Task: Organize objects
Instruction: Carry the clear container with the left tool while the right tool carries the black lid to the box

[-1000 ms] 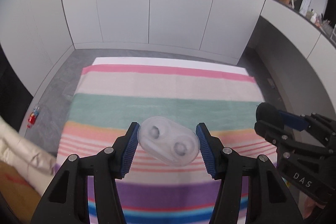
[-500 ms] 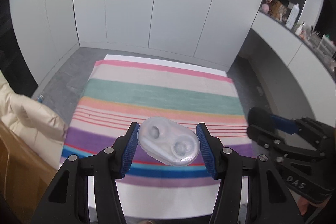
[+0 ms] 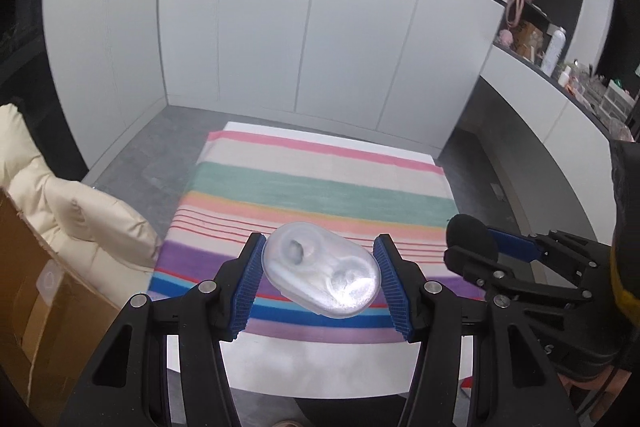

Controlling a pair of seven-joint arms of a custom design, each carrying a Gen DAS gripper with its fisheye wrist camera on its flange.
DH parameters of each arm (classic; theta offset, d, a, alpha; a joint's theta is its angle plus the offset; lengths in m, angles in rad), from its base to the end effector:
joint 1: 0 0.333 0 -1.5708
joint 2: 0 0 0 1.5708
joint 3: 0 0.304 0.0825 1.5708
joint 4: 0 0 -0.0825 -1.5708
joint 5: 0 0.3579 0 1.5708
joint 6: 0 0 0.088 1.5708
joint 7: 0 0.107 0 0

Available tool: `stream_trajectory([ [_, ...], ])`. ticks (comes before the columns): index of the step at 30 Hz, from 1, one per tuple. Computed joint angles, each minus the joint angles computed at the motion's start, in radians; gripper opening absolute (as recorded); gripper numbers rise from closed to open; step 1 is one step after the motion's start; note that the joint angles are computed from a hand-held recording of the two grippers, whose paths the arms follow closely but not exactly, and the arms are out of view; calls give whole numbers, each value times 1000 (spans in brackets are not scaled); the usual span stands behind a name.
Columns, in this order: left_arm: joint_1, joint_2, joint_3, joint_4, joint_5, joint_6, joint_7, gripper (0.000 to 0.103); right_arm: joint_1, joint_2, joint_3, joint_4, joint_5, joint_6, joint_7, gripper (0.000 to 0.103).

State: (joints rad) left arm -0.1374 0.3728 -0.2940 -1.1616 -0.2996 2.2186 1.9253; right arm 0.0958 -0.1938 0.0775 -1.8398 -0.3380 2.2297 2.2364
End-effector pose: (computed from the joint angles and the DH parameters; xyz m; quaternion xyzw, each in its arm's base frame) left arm 0.6271 -0.2462 0.6647 -0.4168 0.8227 -0.3756 0.0911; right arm 0.5115 0.0834 0.6633 -0.5373 0.7774 -0.2545 0.2053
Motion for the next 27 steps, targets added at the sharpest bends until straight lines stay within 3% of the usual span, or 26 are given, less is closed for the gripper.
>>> stream_trajectory([
  [6, 32, -16, 11, -18, -21, 62, 2, 57, 14, 68, -7, 56, 0, 28, -22, 49],
  [15, 67, -1, 25, -9, -12, 46, -27, 57, 59, 170, -29, 152, -9, 79, -39, 49],
  [27, 113, -28, 44, -52, -13, 79, -18, 57, 122, 288, -58, 283, 26, 58, -64, 49],
])
